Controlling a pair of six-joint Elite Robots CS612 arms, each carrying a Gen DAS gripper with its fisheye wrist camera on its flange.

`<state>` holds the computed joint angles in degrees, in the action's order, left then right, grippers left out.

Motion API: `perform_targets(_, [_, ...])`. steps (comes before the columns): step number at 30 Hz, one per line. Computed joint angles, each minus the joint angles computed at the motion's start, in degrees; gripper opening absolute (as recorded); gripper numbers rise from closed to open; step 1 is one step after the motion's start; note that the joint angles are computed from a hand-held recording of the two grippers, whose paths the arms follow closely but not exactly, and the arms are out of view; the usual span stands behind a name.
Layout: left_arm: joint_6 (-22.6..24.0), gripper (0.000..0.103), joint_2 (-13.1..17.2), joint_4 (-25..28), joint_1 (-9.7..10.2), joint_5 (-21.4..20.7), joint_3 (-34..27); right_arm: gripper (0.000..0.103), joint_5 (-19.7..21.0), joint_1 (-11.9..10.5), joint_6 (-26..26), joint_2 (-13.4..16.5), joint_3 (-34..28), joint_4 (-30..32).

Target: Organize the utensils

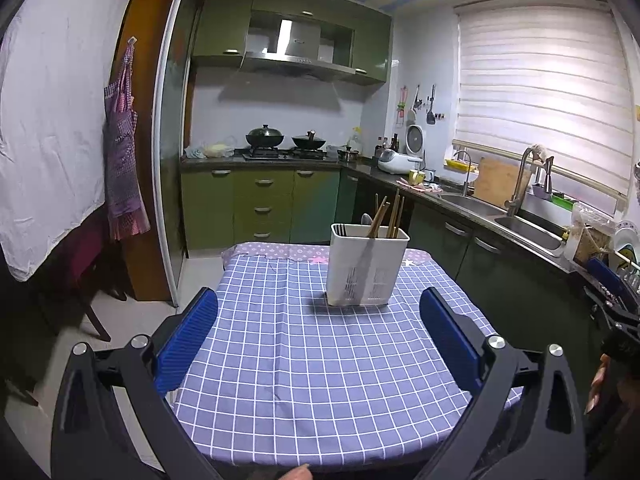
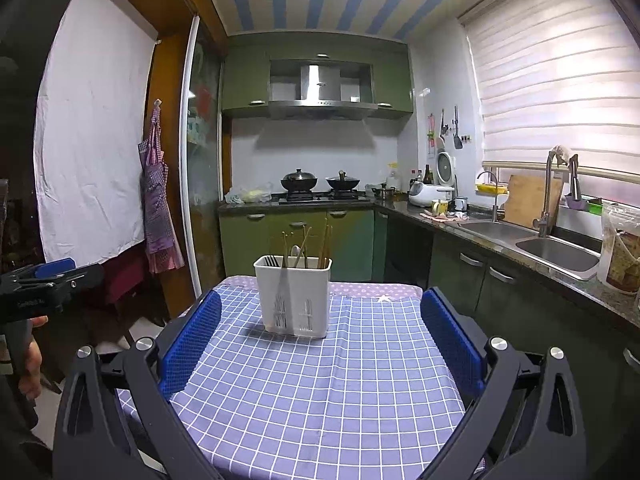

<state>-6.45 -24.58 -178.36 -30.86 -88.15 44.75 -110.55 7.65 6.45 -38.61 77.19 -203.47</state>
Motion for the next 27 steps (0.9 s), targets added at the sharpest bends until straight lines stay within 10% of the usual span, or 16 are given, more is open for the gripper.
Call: perform_targets(27, [1.44,0.096,0.20,-0.07,-0.42,-0.02,-0.33,0.098,1.81,-0.27,1.07,0.27,-0.50,1.04])
